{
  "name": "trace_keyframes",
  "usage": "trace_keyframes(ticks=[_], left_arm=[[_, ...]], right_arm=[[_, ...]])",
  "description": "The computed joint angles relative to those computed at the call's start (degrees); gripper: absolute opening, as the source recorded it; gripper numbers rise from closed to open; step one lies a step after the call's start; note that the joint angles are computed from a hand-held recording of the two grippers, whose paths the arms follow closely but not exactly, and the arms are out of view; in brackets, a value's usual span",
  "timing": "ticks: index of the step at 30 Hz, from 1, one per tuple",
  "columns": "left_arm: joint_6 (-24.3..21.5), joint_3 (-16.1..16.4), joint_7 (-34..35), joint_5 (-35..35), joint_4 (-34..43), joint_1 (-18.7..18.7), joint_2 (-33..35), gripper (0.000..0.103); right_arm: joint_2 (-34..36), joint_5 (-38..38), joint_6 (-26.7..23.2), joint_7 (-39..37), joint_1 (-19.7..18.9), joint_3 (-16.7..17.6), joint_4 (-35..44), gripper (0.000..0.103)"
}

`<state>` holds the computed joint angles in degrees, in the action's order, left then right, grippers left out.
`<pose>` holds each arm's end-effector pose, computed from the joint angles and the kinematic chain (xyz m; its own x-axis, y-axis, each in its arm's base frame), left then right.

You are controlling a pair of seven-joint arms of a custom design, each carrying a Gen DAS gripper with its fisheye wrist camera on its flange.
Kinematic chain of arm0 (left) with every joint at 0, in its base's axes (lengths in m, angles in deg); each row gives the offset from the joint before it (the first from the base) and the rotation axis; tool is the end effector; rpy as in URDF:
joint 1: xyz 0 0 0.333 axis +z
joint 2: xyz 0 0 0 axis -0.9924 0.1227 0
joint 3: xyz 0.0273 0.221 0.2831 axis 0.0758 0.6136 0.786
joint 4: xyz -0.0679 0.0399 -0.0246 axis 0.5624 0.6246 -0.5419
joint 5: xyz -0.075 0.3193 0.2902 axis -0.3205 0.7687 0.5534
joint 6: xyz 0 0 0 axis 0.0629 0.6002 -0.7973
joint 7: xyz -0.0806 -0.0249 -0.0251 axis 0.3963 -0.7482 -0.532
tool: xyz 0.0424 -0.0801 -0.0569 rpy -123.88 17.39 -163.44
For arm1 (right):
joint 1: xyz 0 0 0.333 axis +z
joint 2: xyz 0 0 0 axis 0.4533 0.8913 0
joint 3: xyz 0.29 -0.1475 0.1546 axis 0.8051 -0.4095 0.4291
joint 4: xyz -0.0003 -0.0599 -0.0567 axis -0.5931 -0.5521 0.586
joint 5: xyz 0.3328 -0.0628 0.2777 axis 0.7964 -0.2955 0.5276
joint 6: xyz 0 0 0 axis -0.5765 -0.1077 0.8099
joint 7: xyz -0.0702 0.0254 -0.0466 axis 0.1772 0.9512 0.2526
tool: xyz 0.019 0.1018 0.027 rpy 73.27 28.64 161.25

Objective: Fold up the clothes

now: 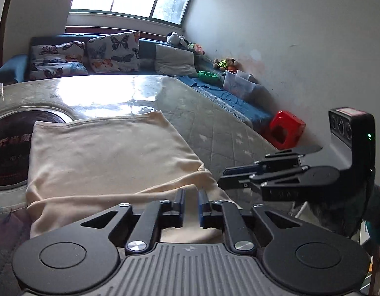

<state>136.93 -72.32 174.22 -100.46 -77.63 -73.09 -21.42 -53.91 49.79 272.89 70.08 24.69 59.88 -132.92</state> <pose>0.7011 -0.0235 0.4174 -0.7264 -0.6278 0.2799 -0.5509 0.2883 -0.7832 0.6273 0.1491 0.4209 0.2237 -0.9688 -0.1066 -0.6645 -0.0715 -0.7439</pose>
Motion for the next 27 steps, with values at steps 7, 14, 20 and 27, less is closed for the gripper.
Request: trace_keyframes(ticks=[7,14,20,27], left_arm=[[8.6,1.8,5.3,-1.9,-1.8,1.5,-0.8,0.026],[12.0,2.3,8.1,-2.3,-3.2,4.1,-1.0,0.035],[11.1,2.2,12.2,-1.6,-4.5,4.7,-1.2,0.034],[13.5,1.7,13.3,-2.6,-5.0,4.4,-0.5,0.007]], right_arm=[[3.3,10.2,-2.8,-9.7,-10.0,12.7,3.5,0.02],[5.7,11.4,-6.2,-9.5,-1.5,5.0,6.7,0.023],[4.9,8.5,-6.0,-8.1,4.8,-1.4,7.1,0.007],[3.1,4.2,-2.7,-6.3,7.2,-3.6,6.6,0.006]])
